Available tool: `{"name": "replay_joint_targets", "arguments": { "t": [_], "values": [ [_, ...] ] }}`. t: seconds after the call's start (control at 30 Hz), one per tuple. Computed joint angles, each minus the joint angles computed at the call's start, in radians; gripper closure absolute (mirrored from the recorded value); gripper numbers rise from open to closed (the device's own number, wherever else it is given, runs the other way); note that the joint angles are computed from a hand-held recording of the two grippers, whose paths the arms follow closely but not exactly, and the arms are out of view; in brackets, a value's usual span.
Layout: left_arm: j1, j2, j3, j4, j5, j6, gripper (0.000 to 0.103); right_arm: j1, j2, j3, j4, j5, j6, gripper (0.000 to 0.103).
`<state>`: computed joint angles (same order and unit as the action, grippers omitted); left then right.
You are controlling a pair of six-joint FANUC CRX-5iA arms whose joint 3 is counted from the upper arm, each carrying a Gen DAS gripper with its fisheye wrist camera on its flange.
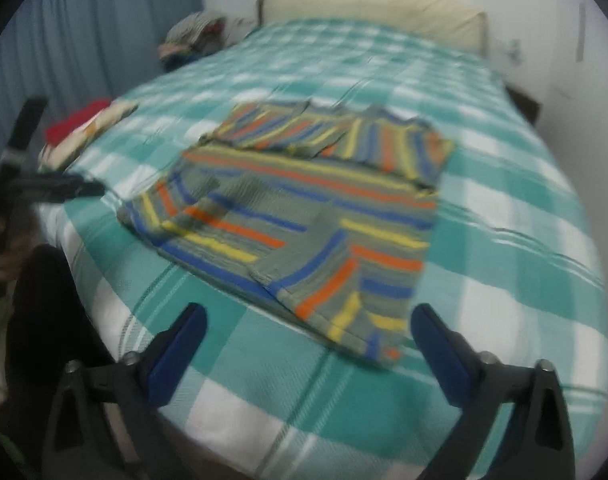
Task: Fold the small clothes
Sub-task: 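Grasp the sweater hem with both grippers and fold it toward the collar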
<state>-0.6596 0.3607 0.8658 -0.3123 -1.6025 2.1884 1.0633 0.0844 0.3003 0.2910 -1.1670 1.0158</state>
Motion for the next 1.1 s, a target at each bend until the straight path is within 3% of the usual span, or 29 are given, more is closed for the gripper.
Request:
{"name": "replay_joint_targets", "arguments": {
  "t": [0.13,0.2,0.23,0.3,0.33,0.37,0.43,0.6,0.67,0.87,1.1],
  "values": [
    [0.063,0.074,0.028,0.111,0.056,-0.099,0.007,-0.041,0.087,0.110,-0.115,-0.027,0.135,0.030],
    [0.070,0.139,0.099,0.114,0.021,-0.138,0.029,-0.069,0.157,0.192,-0.184,-0.083,0.201,0.037],
    [0.075,0.164,0.129,0.119,0.000,-0.156,0.034,-0.078,0.185,0.221,-0.206,-0.113,0.225,0.043],
    [0.075,0.206,0.177,0.123,-0.030,-0.201,0.058,-0.087,0.220,0.254,-0.211,-0.157,0.249,0.065],
    [0.066,0.210,0.182,0.107,-0.027,-0.224,0.069,-0.086,0.215,0.244,-0.194,-0.147,0.247,0.083],
    [0.055,0.202,0.175,0.087,-0.018,-0.242,0.097,-0.089,0.204,0.239,-0.193,-0.141,0.240,0.096],
    [0.047,0.138,0.094,0.082,0.050,-0.253,0.098,-0.098,0.156,0.214,-0.200,-0.112,0.222,0.096],
    [0.096,-0.172,-0.292,0.239,0.393,-0.271,0.100,-0.099,-0.021,0.141,-0.238,-0.096,0.257,0.096],
    [0.100,-0.294,-0.425,0.280,0.479,-0.305,0.100,-0.078,-0.073,0.103,-0.206,-0.113,0.256,0.096],
    [0.067,-0.455,-0.601,0.252,0.399,-0.266,0.100,-0.040,-0.199,-0.095,-0.175,-0.166,0.206,0.096],
    [-0.004,-0.484,-0.648,0.209,0.304,-0.222,0.099,-0.060,-0.237,-0.214,-0.240,-0.176,0.173,0.095]
  ]
}}
